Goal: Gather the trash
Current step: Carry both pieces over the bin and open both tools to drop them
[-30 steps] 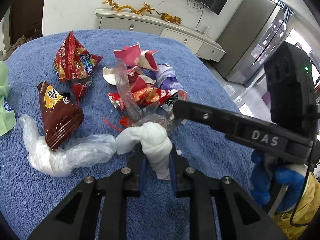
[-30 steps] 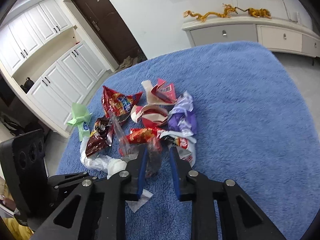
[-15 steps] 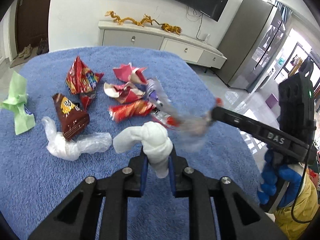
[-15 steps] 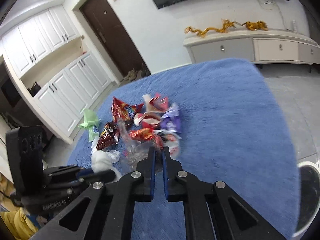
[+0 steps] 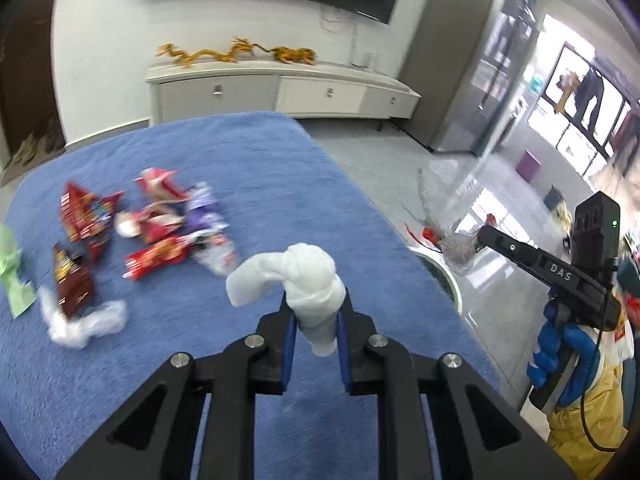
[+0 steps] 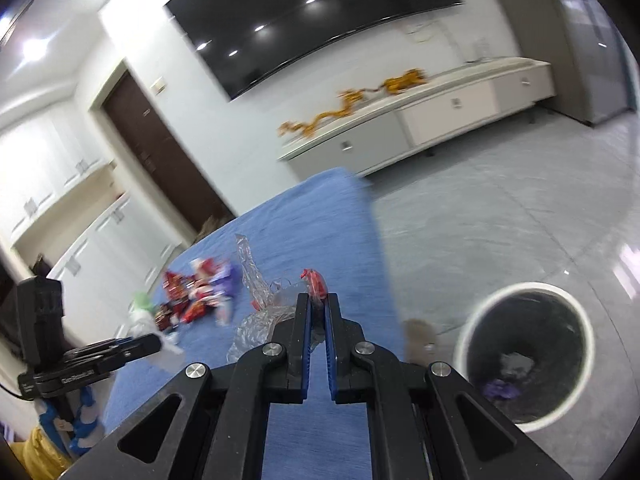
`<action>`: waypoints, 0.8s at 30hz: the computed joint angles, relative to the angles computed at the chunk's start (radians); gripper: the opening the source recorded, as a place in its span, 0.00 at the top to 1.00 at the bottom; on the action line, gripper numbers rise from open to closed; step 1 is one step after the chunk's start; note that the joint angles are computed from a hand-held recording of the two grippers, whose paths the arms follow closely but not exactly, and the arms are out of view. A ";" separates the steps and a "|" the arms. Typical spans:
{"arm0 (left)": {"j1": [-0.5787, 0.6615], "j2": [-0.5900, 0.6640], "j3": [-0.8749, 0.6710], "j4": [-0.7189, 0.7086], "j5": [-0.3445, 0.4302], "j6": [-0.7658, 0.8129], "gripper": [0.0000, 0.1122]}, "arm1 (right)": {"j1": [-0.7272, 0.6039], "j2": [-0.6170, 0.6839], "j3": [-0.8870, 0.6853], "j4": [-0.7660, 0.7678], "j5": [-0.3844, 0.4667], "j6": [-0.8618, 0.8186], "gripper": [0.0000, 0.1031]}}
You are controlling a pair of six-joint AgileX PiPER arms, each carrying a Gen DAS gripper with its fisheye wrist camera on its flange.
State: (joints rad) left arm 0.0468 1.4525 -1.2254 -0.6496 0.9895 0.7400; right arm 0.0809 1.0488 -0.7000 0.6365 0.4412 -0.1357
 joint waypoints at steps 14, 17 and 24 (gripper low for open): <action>-0.527 0.356 -0.381 0.217 -0.031 -0.327 0.85 | -0.634 0.075 0.168 0.242 0.108 -0.514 0.94; -0.591 0.466 -0.510 0.232 0.004 -0.383 0.85 | -0.690 0.158 0.178 0.290 0.081 -0.590 0.93; -0.676 0.670 -0.769 0.247 0.083 -0.455 0.83 | -0.751 0.295 0.160 0.369 0.049 -0.695 0.93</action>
State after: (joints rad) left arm -0.6295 2.1224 -1.9947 -0.4031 1.0721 0.2851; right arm -0.6696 1.3439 -0.5400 1.0054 0.4906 -0.8308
